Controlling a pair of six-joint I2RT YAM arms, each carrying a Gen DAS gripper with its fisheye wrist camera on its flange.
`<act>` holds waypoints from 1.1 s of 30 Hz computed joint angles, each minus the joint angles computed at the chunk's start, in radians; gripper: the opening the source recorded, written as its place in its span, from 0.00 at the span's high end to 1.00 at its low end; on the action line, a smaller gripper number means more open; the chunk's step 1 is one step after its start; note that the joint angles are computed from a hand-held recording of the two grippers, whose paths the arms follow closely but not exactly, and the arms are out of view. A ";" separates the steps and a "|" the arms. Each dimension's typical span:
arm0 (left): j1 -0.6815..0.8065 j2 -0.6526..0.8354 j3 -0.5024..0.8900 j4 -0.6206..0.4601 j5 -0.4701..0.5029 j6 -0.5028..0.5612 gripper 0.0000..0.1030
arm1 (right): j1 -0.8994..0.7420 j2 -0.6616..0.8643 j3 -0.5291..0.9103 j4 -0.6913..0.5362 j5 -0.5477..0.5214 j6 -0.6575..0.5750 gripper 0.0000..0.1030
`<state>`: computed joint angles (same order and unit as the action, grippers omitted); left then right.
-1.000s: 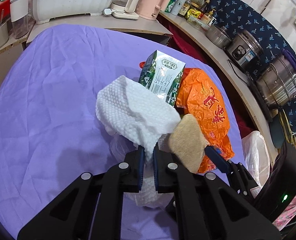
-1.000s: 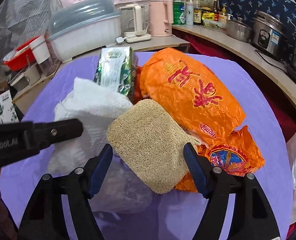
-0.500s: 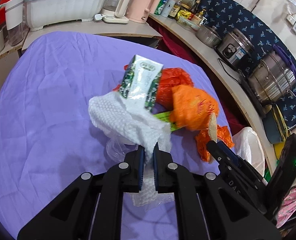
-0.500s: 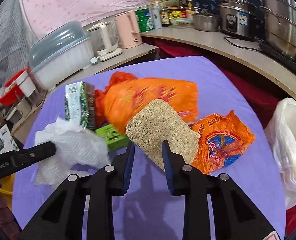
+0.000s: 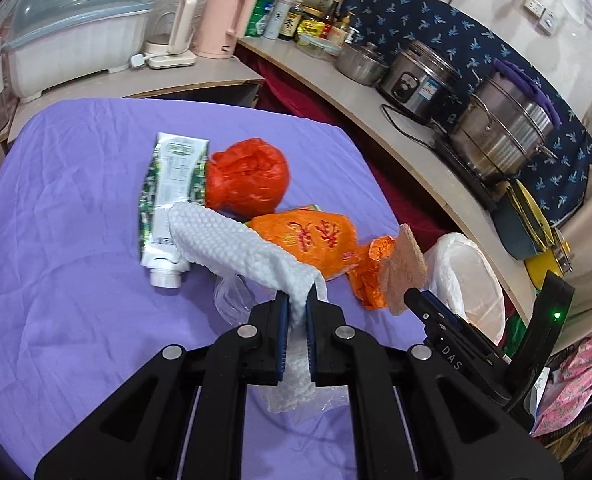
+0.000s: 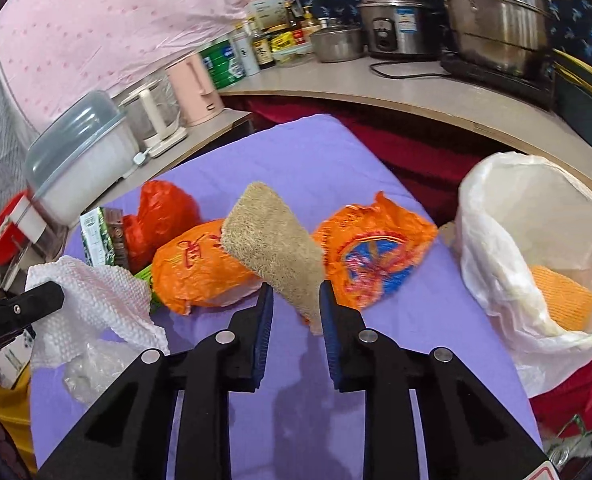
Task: Collect trash
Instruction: 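Lift the loofah with the right gripper while the left lifts the white wipe, then carry the loofah and the white wipe over the bin with both grippers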
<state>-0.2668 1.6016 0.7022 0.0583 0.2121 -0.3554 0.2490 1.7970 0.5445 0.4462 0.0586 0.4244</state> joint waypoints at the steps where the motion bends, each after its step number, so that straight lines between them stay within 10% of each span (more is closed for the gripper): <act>1: -0.015 0.012 0.011 0.001 -0.008 -0.005 0.93 | -0.013 0.001 -0.003 0.002 -0.010 -0.005 0.79; 23: -0.075 0.172 0.039 0.041 -0.092 -0.084 0.93 | -0.098 -0.172 -0.144 0.063 -0.329 0.032 0.93; 33: -0.016 0.115 -0.081 0.086 -0.057 -0.118 0.93 | 0.181 -0.086 -0.160 0.061 -0.146 0.033 0.93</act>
